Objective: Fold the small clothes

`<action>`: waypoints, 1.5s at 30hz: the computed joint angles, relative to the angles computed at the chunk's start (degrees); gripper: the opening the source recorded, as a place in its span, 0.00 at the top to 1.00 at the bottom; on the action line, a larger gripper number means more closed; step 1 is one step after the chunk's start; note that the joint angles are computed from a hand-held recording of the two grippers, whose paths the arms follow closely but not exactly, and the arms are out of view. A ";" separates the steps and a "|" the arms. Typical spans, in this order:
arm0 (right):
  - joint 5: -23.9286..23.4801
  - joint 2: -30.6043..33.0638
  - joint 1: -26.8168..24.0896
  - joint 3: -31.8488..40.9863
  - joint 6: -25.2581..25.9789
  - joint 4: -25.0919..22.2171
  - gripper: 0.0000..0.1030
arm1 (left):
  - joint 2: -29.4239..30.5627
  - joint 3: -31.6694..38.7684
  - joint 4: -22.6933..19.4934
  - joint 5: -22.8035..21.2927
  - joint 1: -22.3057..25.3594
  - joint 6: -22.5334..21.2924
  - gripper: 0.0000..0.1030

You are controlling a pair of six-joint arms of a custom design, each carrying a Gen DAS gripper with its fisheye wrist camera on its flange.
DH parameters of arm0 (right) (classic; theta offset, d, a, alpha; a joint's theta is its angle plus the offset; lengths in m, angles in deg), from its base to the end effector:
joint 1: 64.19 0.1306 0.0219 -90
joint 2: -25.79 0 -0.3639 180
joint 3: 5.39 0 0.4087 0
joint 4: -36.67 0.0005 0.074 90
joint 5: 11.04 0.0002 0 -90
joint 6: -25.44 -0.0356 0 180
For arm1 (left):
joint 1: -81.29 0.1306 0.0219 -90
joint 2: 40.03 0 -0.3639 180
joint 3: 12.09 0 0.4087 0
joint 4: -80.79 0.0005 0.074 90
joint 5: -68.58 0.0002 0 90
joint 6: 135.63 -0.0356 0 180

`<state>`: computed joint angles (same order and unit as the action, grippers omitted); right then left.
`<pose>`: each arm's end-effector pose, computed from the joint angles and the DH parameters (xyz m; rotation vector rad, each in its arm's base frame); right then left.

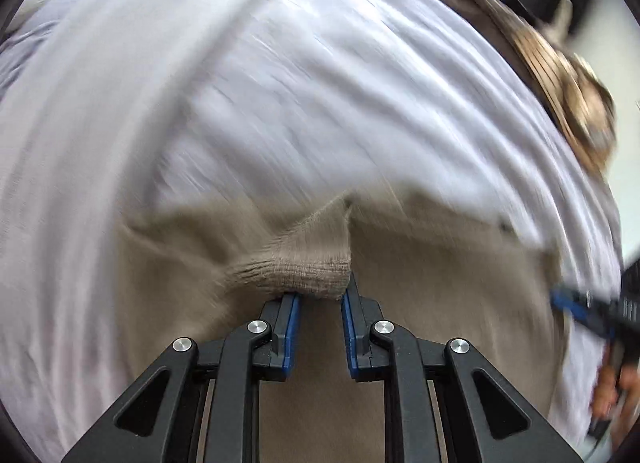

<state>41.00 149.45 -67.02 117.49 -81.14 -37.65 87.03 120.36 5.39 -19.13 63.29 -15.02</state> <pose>0.6586 -0.0111 0.3292 0.3478 2.7805 0.9997 0.6512 -0.2136 0.3563 -0.3007 2.8127 -0.2567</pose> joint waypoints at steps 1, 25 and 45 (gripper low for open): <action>0.36 0.17 -0.17 0.51 -0.28 -0.35 0.72 | 0.56 1.18 -0.49 -1.58 0.65 1.19 0.81; -9.13 -29.50 12.21 -37.42 -20.45 14.85 0.49 | -28.17 -36.29 3.08 9.71 6.75 -9.28 0.11; 6.37 -36.19 18.80 -47.34 -39.54 26.87 0.93 | -31.30 -45.78 -0.24 17.62 8.46 -18.82 0.91</action>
<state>47.36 113.26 -48.22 70.15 -120.68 -10.78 55.73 74.59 5.15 -1.51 71.75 -33.84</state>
